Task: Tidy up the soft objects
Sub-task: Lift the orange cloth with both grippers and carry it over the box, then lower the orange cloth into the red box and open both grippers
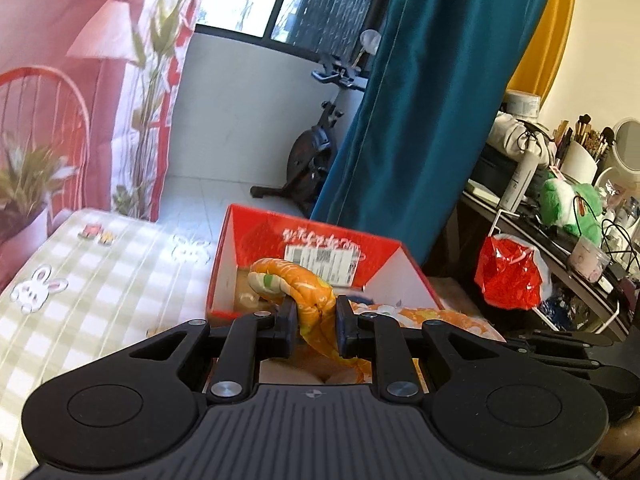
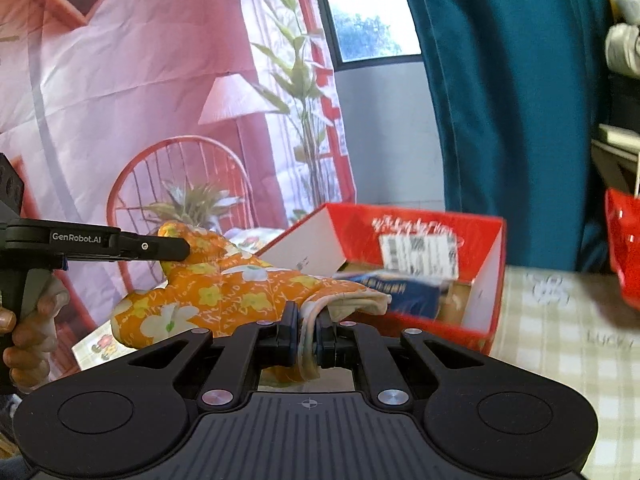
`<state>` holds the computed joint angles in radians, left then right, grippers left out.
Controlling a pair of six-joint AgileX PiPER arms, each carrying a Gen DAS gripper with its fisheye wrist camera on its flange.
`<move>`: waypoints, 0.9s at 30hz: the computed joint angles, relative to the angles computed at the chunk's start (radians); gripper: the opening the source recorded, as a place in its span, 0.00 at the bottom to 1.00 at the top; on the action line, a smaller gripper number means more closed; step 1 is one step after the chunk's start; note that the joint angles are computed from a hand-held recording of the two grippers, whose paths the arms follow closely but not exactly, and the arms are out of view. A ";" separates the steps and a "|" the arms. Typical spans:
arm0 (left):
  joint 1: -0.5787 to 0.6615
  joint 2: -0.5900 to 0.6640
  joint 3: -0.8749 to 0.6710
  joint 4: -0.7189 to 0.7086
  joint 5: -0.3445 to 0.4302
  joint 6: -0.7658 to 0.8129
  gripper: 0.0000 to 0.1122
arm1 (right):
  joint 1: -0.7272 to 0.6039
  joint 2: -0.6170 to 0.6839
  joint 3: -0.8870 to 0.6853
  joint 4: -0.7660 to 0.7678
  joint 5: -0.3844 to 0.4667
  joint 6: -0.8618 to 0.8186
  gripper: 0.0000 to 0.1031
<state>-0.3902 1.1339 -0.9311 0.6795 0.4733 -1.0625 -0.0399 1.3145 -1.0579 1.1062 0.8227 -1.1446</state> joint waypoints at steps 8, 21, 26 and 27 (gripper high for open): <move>0.170 0.174 -0.142 -0.293 -0.118 0.301 0.18 | 0.045 0.163 -0.208 -0.087 -0.048 0.054 0.08; 0.287 0.589 -0.542 -0.559 -0.045 0.578 0.18 | 0.123 0.628 -0.768 -0.396 -0.033 0.422 0.08; 0.311 0.681 -0.628 -0.632 0.003 0.667 0.21 | 0.152 0.815 -1.018 -0.557 0.052 0.628 0.08; 0.313 0.691 -0.636 -0.635 0.010 0.675 0.23 | 0.158 0.846 -1.063 -0.586 0.071 0.665 0.08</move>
